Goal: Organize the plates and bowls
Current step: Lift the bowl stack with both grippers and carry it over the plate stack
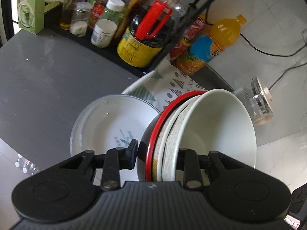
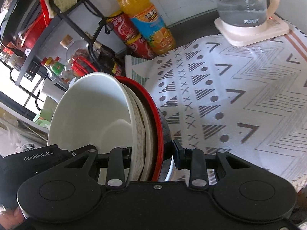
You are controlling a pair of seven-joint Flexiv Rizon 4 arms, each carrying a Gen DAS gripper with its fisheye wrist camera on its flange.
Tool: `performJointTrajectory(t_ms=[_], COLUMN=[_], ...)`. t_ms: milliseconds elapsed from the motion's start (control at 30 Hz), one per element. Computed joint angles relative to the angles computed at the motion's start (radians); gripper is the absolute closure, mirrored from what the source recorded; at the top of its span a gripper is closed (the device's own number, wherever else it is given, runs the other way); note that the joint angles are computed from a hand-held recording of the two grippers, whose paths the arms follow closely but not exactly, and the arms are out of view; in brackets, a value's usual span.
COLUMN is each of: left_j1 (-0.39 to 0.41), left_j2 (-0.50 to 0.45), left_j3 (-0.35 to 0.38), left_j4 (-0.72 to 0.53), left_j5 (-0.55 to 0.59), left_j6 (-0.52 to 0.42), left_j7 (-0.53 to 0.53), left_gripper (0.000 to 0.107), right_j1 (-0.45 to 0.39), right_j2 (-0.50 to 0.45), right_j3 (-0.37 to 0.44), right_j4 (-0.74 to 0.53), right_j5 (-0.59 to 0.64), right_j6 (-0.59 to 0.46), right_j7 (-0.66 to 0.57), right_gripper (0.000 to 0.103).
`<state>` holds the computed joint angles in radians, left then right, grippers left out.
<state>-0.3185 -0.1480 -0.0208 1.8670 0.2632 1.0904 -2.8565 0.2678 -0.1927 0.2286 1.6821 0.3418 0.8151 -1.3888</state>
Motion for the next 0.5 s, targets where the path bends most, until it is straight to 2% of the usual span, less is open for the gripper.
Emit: performJointTrajectory(t_ms=[500], left_j1=[0.082], left_j2=[0.031], left_j3=[0.003], left_j4=[0.142], left_j5=[-0.173], left_j6=[0.072], left_j7=[0.171], left_gripper=[0.079], right_j1=[0.071], right_j2=[-0.063], right_j3=[0.017], right_j4=[-0.013], right_j5=[-0.091], right_j6=[0.009], right_j7=[0.129], right_gripper=[0.071])
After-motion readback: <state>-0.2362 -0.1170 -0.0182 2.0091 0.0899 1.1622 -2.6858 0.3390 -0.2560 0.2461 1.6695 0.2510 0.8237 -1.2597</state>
